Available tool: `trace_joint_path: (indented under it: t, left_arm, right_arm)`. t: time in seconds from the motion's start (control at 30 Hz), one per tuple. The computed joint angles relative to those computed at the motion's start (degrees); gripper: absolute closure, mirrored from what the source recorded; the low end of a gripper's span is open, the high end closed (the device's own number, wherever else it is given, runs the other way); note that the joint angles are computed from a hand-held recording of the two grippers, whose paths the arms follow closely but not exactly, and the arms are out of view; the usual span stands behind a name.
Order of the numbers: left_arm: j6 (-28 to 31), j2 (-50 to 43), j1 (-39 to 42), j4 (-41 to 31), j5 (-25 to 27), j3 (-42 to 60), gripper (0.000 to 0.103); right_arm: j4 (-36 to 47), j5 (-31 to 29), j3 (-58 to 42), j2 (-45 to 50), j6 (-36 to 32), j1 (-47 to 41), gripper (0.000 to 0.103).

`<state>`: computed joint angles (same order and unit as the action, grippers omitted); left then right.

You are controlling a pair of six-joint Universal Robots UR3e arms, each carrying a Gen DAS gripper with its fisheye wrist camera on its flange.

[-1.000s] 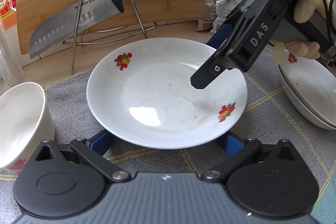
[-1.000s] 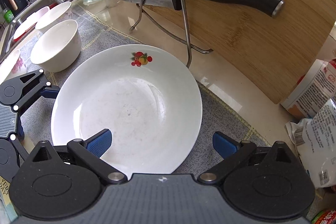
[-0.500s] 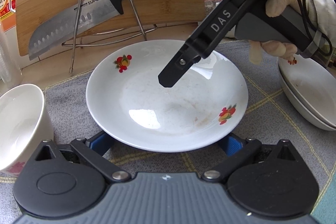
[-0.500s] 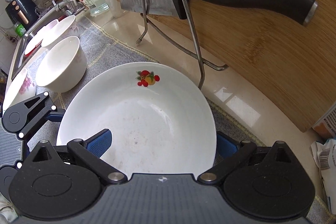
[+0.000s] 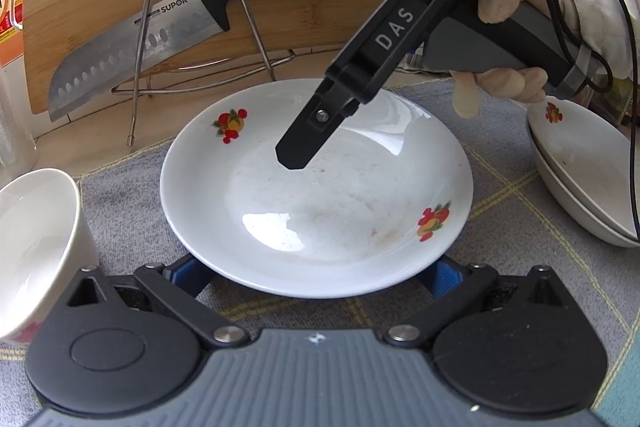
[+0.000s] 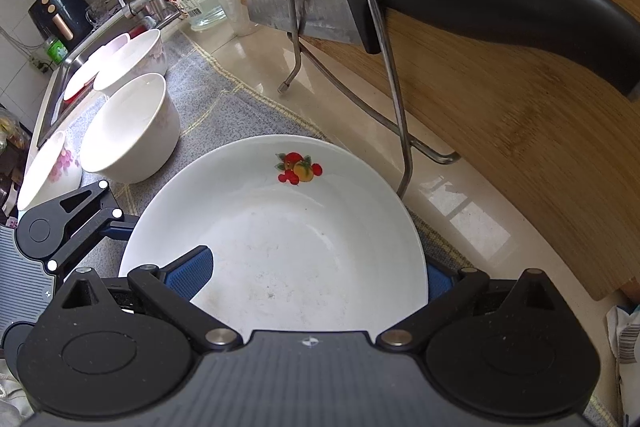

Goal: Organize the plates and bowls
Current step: 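Lift the flower plate with the right tool and carry it toward the stacked plates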

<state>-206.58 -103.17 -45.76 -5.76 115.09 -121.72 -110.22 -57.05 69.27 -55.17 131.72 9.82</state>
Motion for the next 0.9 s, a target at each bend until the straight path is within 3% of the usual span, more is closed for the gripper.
trace_joint_path:
  t: [0.9]
  left_arm:
    - [0.5, 0.8, 1.2, -5.9, -1.5, 3.4, 0.0]
  right_arm:
    - [-0.3, 0.0, 0.1, -0.1, 0.5, 0.3, 0.0]
